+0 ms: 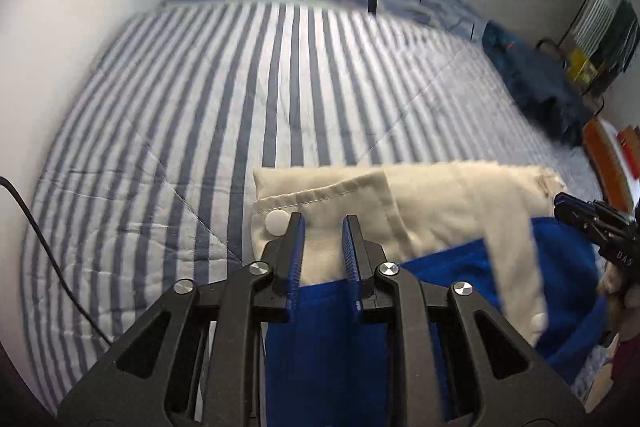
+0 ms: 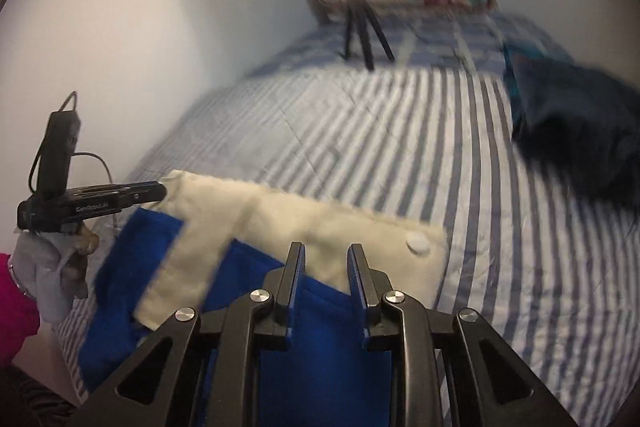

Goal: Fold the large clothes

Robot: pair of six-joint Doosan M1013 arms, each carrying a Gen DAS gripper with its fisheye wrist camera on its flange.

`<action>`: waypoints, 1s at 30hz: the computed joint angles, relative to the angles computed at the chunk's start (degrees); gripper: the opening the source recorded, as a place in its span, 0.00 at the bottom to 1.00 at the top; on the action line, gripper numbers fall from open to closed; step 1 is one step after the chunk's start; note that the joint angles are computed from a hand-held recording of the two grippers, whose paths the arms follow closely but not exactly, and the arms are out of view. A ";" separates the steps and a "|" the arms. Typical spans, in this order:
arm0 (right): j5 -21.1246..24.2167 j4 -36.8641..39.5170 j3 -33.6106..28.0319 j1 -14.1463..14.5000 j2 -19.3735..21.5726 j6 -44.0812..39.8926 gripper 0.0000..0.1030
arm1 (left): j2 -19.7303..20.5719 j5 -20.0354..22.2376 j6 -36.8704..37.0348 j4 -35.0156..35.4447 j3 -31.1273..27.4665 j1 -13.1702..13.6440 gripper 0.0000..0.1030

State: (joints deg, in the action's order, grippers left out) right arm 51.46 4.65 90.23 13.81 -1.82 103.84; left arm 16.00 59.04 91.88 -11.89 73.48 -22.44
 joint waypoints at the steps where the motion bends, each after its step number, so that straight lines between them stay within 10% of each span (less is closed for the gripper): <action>1: 1.08 0.59 0.11 -0.41 0.59 0.02 0.20 | 0.37 -0.51 0.42 -0.28 0.38 0.09 0.19; 5: 1.65 0.63 1.11 -0.45 1.10 -0.12 0.19 | -0.74 -4.56 0.83 3.18 2.67 -1.06 0.18; 25: 16.79 -3.67 5.49 7.32 -8.45 6.27 0.26 | -12.05 8.22 1.32 -8.07 13.53 3.20 0.28; 30: 18.20 -6.46 6.37 9.44 -10.07 10.00 0.26 | -13.45 8.47 -2.23 -4.69 15.17 3.54 0.46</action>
State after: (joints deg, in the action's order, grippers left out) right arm 69.66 -1.81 96.60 23.25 -11.89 113.84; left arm 2.55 67.51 89.66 -16.58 88.65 -18.90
